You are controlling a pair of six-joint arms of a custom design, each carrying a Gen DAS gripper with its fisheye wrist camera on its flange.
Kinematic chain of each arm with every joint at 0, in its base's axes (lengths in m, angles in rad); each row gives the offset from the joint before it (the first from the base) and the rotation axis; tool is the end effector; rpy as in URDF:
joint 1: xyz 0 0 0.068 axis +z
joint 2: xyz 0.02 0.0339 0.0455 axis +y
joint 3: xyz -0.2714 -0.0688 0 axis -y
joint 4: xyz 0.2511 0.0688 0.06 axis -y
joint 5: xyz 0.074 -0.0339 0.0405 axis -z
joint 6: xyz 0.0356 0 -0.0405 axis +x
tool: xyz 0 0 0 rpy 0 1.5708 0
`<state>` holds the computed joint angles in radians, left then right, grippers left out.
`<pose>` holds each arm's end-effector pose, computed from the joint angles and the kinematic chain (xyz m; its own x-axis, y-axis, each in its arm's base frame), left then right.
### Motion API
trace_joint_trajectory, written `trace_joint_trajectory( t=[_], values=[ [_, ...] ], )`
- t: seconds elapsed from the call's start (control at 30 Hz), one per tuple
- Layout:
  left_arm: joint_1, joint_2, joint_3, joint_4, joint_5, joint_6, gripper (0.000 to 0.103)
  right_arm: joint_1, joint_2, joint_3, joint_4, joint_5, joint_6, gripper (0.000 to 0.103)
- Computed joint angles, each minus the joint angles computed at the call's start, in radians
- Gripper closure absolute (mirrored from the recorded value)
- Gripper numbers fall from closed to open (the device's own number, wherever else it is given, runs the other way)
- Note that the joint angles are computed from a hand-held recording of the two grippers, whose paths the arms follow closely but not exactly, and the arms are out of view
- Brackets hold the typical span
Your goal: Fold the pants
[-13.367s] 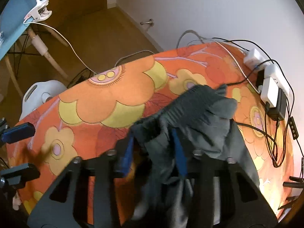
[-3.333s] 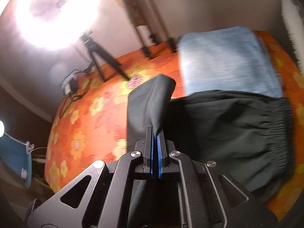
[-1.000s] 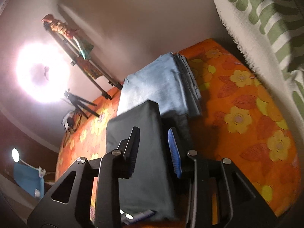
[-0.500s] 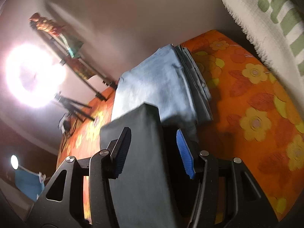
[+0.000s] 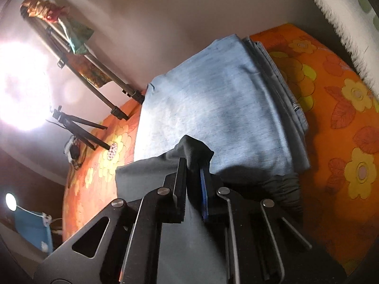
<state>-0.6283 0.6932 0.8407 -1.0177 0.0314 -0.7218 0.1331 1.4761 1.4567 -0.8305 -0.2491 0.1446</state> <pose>0.0976 -0.0723 0.2994 -0.8632 -0.1892 -0.4680 0.0446 0.8949 -0.4440 0.3142 0.0509 0.3573 -0.7786 0.0366 -0.6265 -0.1796 0.9435 0.2784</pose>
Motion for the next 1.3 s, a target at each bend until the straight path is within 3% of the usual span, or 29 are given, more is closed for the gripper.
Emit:
trace_joint_trajectory(
  t=[0.17, 0.33, 0.43, 0.5, 0.67, 0.93, 1.03, 1.2, 1.3],
  values=[
    [-0.064, 0.013, 0.007, 0.008, -0.048, -0.039, 0.064, -0.023, -0.021, -0.011, 0.000, 0.089, 0.023, 0.098],
    [-0.105, 0.000, 0.029, -0.026, -0.076, -0.055, 0.064, -0.021, -0.034, 0.005, -0.022, 0.080, -0.017, 0.095],
    [-0.103, 0.000, 0.053, -0.034, -0.090, -0.042, 0.064, -0.031, -0.075, 0.009, -0.035, 0.099, -0.022, 0.083],
    [-0.076, -0.005, 0.076, -0.046, -0.078, -0.023, 0.064, -0.061, -0.110, 0.007, -0.052, 0.061, -0.028, 0.060],
    [0.016, -0.005, 0.124, -0.061, -0.042, 0.031, 0.061, -0.096, -0.211, -0.015, -0.132, 0.043, -0.113, 0.055],
    [0.175, 0.046, 0.182, -0.010, 0.024, 0.169, 0.061, -0.097, -0.436, -0.109, -0.221, 0.120, -0.231, 0.039],
    [0.248, 0.079, 0.180, 0.018, 0.078, 0.240, 0.061, -0.087, -0.505, -0.129, -0.229, 0.145, -0.231, 0.028],
    [0.408, 0.117, 0.152, 0.043, 0.204, 0.311, 0.061, -0.124, -0.568, -0.174, -0.200, 0.097, -0.230, 0.004],
    [0.483, 0.143, 0.139, 0.054, 0.253, 0.336, 0.061, -0.139, -0.567, -0.207, -0.193, 0.050, -0.247, 0.000]
  ],
)
